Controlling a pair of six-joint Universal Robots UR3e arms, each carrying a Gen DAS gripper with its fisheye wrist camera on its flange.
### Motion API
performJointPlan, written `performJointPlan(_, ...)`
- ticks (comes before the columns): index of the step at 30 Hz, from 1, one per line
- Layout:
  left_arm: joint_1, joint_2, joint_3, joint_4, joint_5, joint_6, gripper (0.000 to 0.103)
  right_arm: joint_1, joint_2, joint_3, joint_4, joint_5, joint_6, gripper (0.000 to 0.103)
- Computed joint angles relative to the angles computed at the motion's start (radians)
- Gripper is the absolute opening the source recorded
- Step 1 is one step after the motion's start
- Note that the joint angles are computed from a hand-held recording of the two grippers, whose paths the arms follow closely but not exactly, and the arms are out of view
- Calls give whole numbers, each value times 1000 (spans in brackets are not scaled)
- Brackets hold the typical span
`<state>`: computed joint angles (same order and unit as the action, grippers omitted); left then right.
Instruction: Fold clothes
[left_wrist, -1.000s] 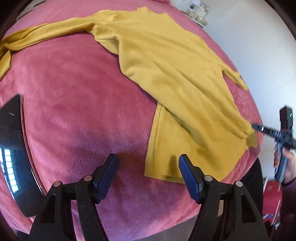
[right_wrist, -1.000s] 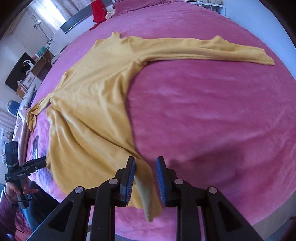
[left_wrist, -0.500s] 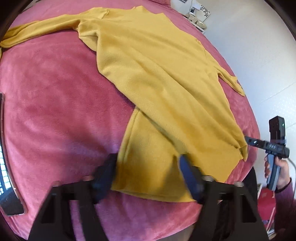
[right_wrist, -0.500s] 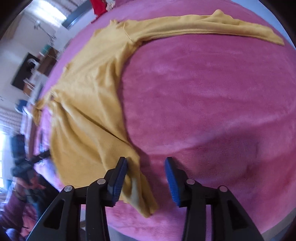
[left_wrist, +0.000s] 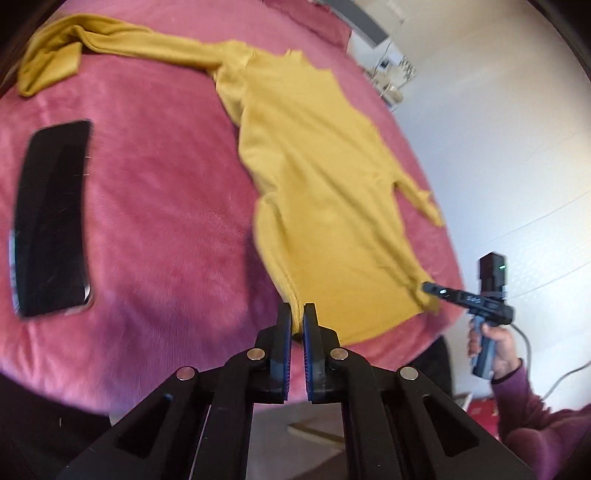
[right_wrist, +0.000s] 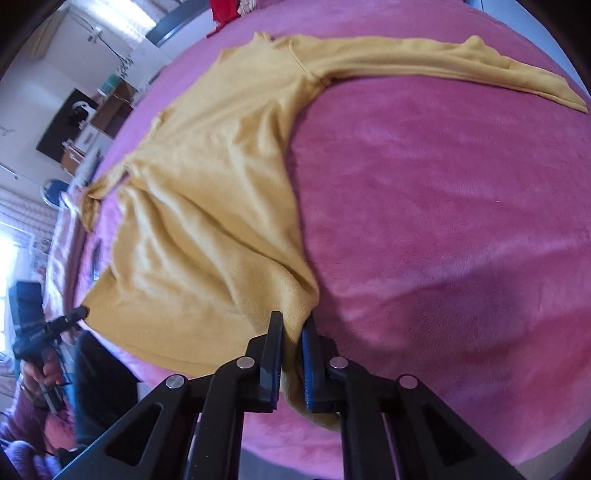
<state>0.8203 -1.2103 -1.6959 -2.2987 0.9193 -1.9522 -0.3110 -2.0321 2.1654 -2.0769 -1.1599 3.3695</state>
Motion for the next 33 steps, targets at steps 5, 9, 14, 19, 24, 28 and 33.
performJointPlan(5, 277, 98, 60, -282, 94, 222, 6, 1, -108, -44, 150, 6, -35, 8)
performJointPlan(9, 406, 178, -54, -260, 165, 253, 6, 42, -111, 10, 132, -9, 5, 10)
performJointPlan(14, 351, 151, -122, -143, 125, 167, 76, -25, -160, 137, 67, 18, 55, 27)
performJointPlan(19, 83, 80, -182, 152, 20, -94, 81, -206, -365, 175, 223, 143, -21, 29)
performJointPlan(24, -202, -17, -262, 545, 80, -343, 84, -83, -209, 123, 113, 79, -1, 30)
performJointPlan(28, -278, 17, -311, 660, 106, -408, 97, 32, -13, 84, -10, 33, 24, 31)
performJointPlan(33, -264, 74, -351, 704, 120, -446, 81, 70, 109, 21, -32, 39, 41, 35)
